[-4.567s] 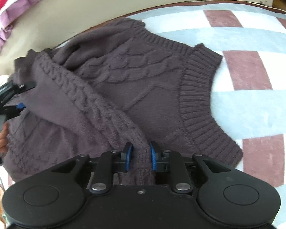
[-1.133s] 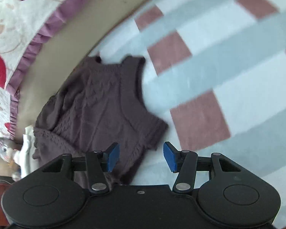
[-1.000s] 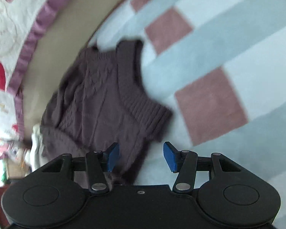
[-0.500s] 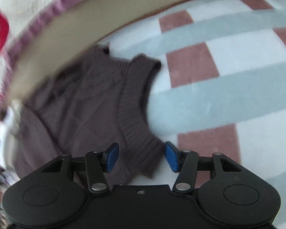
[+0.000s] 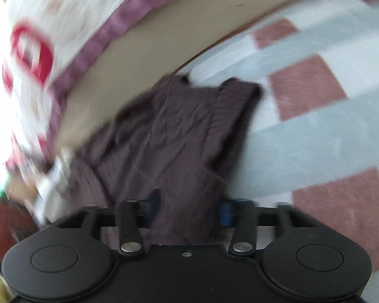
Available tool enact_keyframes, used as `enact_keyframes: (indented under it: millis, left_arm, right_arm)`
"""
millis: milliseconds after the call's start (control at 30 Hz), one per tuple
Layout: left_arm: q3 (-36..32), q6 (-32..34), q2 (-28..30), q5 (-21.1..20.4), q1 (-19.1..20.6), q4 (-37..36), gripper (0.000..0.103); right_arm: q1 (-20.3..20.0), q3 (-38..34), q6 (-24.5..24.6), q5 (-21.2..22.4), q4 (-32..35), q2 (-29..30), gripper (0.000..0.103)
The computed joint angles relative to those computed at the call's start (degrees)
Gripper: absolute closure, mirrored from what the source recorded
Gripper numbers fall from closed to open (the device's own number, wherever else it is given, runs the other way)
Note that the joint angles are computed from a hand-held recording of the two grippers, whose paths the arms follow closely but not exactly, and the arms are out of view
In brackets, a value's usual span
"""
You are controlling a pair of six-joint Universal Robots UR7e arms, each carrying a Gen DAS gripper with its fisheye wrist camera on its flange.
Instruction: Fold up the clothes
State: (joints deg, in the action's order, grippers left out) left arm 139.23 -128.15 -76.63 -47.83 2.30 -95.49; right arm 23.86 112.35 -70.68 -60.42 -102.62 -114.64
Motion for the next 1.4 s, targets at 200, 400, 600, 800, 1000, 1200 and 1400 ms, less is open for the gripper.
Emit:
enact_keyframes:
  millis: [200,400,600,800,1000,1200,1400]
  left_arm:
    - [-7.9,2.4,5.9,2.5,-5.7,16.8,0.095]
    - [-13.3,3.7,5.7,-1.5,-8.2,23.7,0.095]
    - [-15.1,3.7,6.5,-6.3,-13.1,24.0,0.096]
    - [-14.4,1.6,4.5,-10.5,-14.9,23.7,0.096]
    - [-12.0,2.0,4.3,-15.9,-14.0,18.5,0.096]
    - [-8.1,4.7,3.8,-19.9,-10.9,10.2,0.094]
    - [-12.6,12.4,4.4,-18.4,-6.6,8.3,0.060]
  right_arm:
    - [0.1,6.1,0.6,2.6,-14.2,-5.3,0.086]
    - [0.5,6.4,1.6,2.6,-22.0,-8.3,0.088]
    - [2.6,3.9,2.1,0.2,-21.1,-10.0,0.089]
    - [2.9,1.8,8.0,-6.3,-20.2,-11.6,0.089]
    - [2.2,3.3,12.7,-13.2,-25.6,-10.3,0.089]
    - [9.3,1.9,14.9,-26.5,-24.5,-4.3,0.080]
    - [15.6,3.3,20.2,-34.1,-32.4,-5.9,0.056]
